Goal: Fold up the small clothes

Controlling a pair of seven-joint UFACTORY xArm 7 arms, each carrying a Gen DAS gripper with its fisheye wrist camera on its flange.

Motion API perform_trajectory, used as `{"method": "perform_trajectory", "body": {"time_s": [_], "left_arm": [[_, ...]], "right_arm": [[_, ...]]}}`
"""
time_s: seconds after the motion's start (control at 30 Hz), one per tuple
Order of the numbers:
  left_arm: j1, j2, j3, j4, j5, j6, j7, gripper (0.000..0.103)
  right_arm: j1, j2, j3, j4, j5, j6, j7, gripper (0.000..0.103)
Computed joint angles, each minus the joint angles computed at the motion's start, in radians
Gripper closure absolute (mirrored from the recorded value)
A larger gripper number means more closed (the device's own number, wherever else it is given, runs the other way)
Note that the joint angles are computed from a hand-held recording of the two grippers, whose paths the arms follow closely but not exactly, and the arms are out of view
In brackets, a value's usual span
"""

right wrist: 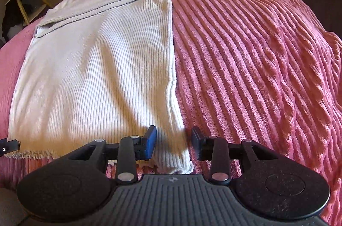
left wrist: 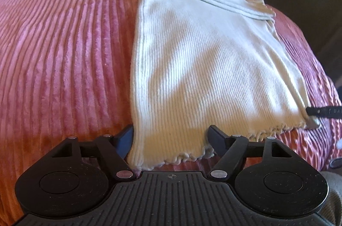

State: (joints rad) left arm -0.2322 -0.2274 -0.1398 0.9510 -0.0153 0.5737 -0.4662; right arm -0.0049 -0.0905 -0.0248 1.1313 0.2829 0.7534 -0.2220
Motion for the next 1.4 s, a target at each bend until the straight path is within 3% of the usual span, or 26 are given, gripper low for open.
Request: {"method": "perform_trajectory", "body": {"time_s": [0.2, 0.33, 0.4, 0.5, 0.53, 0.77, 0.83, 0.93, 1.03, 1.07, 1.2, 1.27, 1.4], "left_arm": [[0.008, -0.004, -0.007, 0.001, 0.038, 0.017, -0.01, 0.041], [0.008, -0.024, 0.001, -0.017, 0.028, 0.008, -0.006, 0.05], [0.008, -0.029, 0.007, -0.023, 0.011, 0.003, -0.001, 0.05], [0.006, -0.033, 0.016, -0.031, -0.019, -0.006, 0.008, 0.05], [0.006, -0.032, 0.018, -0.032, -0.028, -0.011, 0.011, 0.049], [-0.023, -0.039, 0.061, -0.061, -0.192, -0.066, 0.069, 0.036], [-0.028, -0.039, 0.072, -0.065, -0.237, -0.072, 0.09, 0.037], [-0.022, -0.046, 0.076, -0.074, -0.273, -0.076, 0.097, 0.046], [-0.024, -0.053, 0.088, -0.078, -0.306, -0.06, 0.12, 0.072], [-0.025, -0.056, 0.094, -0.079, -0.319, -0.053, 0.134, 0.075], [-0.021, -0.06, 0.104, -0.081, -0.353, -0.031, 0.167, 0.069], [-0.033, -0.055, 0.119, -0.071, -0.394, -0.016, 0.22, 0.056], [-0.051, -0.028, 0.148, -0.027, -0.499, 0.07, 0.364, 0.056]], "right_arm": [[0.006, -0.007, -0.015, 0.008, 0.115, 0.021, -0.1, 0.087], [-0.001, 0.0, -0.018, 0.026, 0.154, 0.044, -0.106, 0.087], [-0.008, 0.007, -0.015, 0.036, 0.122, 0.057, -0.076, 0.085], [-0.015, 0.0, -0.018, 0.031, 0.12, 0.062, -0.066, 0.066], [-0.018, -0.001, -0.021, 0.032, 0.127, 0.07, -0.071, 0.065], [-0.037, 0.027, -0.036, 0.068, 0.214, 0.186, -0.122, 0.065], [-0.042, 0.041, -0.034, 0.082, 0.231, 0.21, -0.127, 0.072], [-0.046, 0.047, -0.027, 0.088, 0.256, 0.225, -0.162, 0.089], [-0.047, 0.04, -0.024, 0.085, 0.275, 0.218, -0.181, 0.09], [-0.047, 0.039, -0.024, 0.085, 0.28, 0.215, -0.179, 0.09], [-0.055, 0.056, -0.027, 0.106, 0.279, 0.243, -0.165, 0.087], [-0.062, 0.07, -0.03, 0.12, 0.295, 0.276, -0.172, 0.076], [-0.071, 0.089, -0.024, 0.135, 0.318, 0.31, -0.186, 0.073]]}}
